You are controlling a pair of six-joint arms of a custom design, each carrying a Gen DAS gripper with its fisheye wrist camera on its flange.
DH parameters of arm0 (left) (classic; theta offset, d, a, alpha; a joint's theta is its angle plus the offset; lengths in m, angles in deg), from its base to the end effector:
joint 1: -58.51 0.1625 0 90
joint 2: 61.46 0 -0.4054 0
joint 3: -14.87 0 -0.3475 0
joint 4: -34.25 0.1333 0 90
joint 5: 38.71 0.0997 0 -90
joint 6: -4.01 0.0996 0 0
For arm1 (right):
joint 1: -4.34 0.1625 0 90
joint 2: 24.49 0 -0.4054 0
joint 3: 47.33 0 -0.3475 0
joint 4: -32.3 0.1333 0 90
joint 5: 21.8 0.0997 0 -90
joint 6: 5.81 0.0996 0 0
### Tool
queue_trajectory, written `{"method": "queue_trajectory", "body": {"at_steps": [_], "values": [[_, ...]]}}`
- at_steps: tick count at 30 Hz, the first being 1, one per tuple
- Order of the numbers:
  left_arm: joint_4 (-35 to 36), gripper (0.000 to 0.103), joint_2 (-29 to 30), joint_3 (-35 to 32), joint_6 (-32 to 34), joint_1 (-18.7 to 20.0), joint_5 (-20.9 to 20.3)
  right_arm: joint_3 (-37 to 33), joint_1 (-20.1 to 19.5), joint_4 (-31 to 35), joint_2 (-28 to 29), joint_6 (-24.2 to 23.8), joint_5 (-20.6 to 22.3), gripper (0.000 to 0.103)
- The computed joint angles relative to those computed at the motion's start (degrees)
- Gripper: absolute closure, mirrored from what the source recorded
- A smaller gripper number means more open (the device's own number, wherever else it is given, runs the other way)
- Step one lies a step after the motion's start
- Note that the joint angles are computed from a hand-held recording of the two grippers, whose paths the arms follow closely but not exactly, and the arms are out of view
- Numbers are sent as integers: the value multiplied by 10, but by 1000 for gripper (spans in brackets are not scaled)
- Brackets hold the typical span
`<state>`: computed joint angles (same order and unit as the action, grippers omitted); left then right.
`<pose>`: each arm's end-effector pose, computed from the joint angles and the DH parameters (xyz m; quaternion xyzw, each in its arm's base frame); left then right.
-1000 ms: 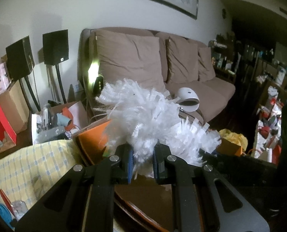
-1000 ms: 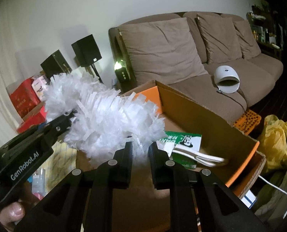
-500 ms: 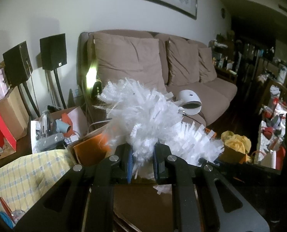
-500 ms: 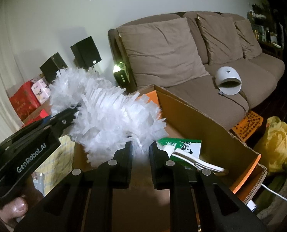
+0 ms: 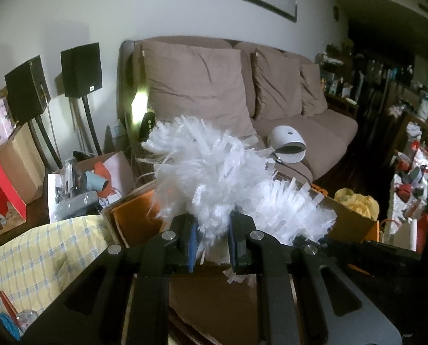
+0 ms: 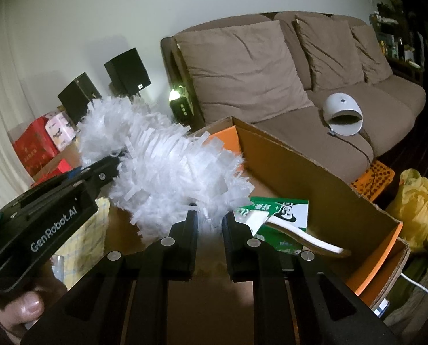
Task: Organize objects
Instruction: 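Lower the feather duster with both grippers into the orange-lined box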
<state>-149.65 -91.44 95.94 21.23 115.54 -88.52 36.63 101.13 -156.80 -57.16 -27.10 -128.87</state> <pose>-0.2121 -0.6900 0.1066 0.2573 0.8450 -0.3833 0.2699 0.1856 -0.6789 0.1201 0.1610 -0.8917 0.3804 0.1852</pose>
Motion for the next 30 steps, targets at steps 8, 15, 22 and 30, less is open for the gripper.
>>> {"method": "queue_trajectory", "body": {"at_steps": [8, 15, 22, 30], "values": [[16, 88, 2, -7, -10, 10, -1, -8, -1, 9, 8, 0, -3, 88], [25, 87, 0, -9, -6, 13, 2, -11, -1, 17, 9, -1, -3, 88], [50, 87, 7, -23, -11, 17, 6, -14, -1, 25, 10, 4, -8, 88], [81, 87, 15, -38, -26, 21, 10, -17, -2, 35, 10, 11, -16, 87]]}}
